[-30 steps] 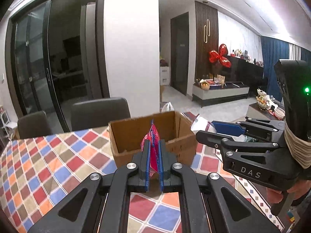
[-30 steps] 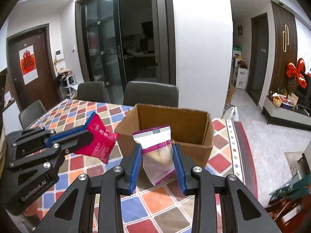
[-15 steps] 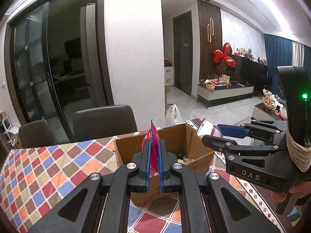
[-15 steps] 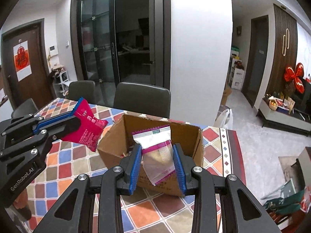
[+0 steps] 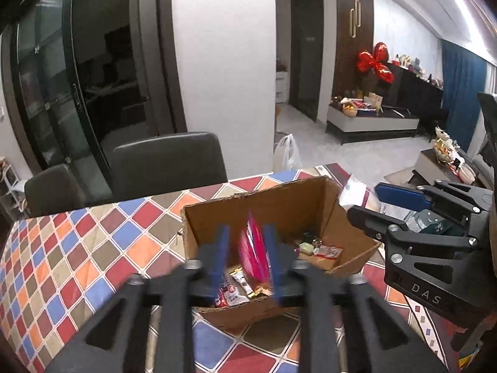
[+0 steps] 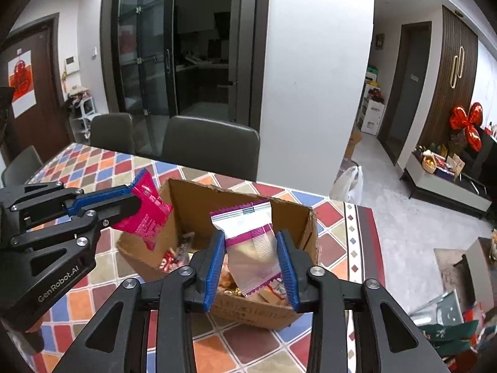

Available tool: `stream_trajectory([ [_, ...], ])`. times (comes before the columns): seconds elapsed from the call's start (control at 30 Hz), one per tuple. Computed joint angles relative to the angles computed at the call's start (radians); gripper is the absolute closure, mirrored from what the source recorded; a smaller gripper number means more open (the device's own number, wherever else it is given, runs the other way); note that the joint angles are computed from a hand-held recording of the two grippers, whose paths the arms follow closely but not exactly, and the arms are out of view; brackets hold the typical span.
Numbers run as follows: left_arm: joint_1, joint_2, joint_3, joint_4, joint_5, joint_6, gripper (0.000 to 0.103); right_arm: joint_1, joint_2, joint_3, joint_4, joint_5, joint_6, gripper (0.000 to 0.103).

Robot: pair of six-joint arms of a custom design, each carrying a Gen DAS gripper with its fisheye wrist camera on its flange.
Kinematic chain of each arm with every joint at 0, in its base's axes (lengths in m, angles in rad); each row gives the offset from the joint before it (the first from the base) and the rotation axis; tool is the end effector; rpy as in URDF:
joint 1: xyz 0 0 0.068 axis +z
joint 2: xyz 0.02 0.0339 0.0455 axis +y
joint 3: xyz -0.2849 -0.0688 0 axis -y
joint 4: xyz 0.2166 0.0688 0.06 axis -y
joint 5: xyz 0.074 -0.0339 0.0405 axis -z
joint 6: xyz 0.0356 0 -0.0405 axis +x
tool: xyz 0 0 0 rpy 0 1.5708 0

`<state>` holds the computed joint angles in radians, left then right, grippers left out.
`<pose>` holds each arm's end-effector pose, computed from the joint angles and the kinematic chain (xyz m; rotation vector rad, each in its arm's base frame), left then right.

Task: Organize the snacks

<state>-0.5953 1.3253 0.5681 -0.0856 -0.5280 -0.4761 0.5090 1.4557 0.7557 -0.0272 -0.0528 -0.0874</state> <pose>0.1915 -0.1080 0.2065 -0.0978 2.2710 0.0859 0.2379 0.1349 0.2300 -0.7056 2.2023 0.2768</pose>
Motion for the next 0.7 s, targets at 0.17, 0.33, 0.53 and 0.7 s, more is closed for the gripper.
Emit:
stream_trajectory([
  [0.17,-0.063,-0.02,-0.003,-0.08,-0.102,-0.071,0.06,-0.011,0.018,0.013,-0.013,0.027,0.028,0.046],
  [0.33,-0.182,-0.075,-0.01,-0.228,-0.244,-0.222,0.045,-0.019,-0.018,-0.025,-0.026,0.041,0.068,0.031],
  [0.53,-0.409,-0.092,0.051,-0.567,-0.437,-0.562,0.021,0.005,-0.147,-0.109,-0.037,0.094,0.095,0.021],
  [0.7,-0.63,-0.007,0.131,-0.93,-0.523,-0.97,0.011,0.033,-0.314,-0.174,-0.094,0.126,0.129,0.016],
])
